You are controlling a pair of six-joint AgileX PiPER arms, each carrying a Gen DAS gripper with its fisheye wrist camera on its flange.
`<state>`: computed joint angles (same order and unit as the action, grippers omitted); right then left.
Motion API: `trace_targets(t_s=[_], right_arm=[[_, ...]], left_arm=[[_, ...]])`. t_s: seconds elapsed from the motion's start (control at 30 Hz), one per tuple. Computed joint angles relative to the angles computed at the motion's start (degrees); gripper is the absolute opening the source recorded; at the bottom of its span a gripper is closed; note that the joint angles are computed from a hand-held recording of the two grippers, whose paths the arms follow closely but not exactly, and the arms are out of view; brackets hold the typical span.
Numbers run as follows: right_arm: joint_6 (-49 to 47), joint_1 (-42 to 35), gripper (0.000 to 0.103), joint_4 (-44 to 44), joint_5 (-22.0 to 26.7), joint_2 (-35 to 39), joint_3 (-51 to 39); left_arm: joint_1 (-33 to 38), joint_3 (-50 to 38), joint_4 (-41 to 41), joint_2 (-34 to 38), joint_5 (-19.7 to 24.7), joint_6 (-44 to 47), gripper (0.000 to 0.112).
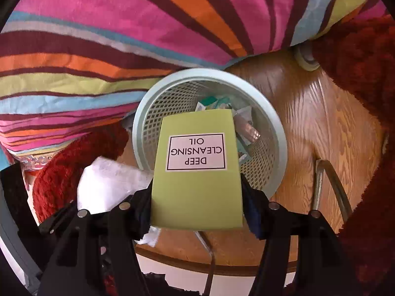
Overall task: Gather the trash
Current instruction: 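Open both tools to drop the packet and the cleansing oil box into the wastebasket, then move both tools back toward the silver box and green tissue pack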
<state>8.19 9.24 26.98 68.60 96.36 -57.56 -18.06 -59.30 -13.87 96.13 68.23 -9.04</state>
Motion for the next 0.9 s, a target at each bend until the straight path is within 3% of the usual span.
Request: trace_targets(t_s=[0.1,0.27,0.33,0.9], right_arm=[[0.27,-0.05,0.087,0.01,0.34,0.91,0.20],[0.98,-2.12,0.088,0.54,-0.37,0.22,0.99],[0.84,-2.55,0.094,0.92,-0.57,0.08,1.34],[-0.72,-3.74,0.095,2.22,-0.78,-3.20,1.69]], left_arm=[[0.84,0.12,-0.33,0.03,0.20,-0.26,0.077],[1.67,0.44,-0.54,-0.89,0.38,-0.40,0.077],[1.72,0.50,-0.68,-1.07,0.18,-0.42,0.077],[0.93,0.84,3.60,-4.82,-0.02,-4.64,0.077]])
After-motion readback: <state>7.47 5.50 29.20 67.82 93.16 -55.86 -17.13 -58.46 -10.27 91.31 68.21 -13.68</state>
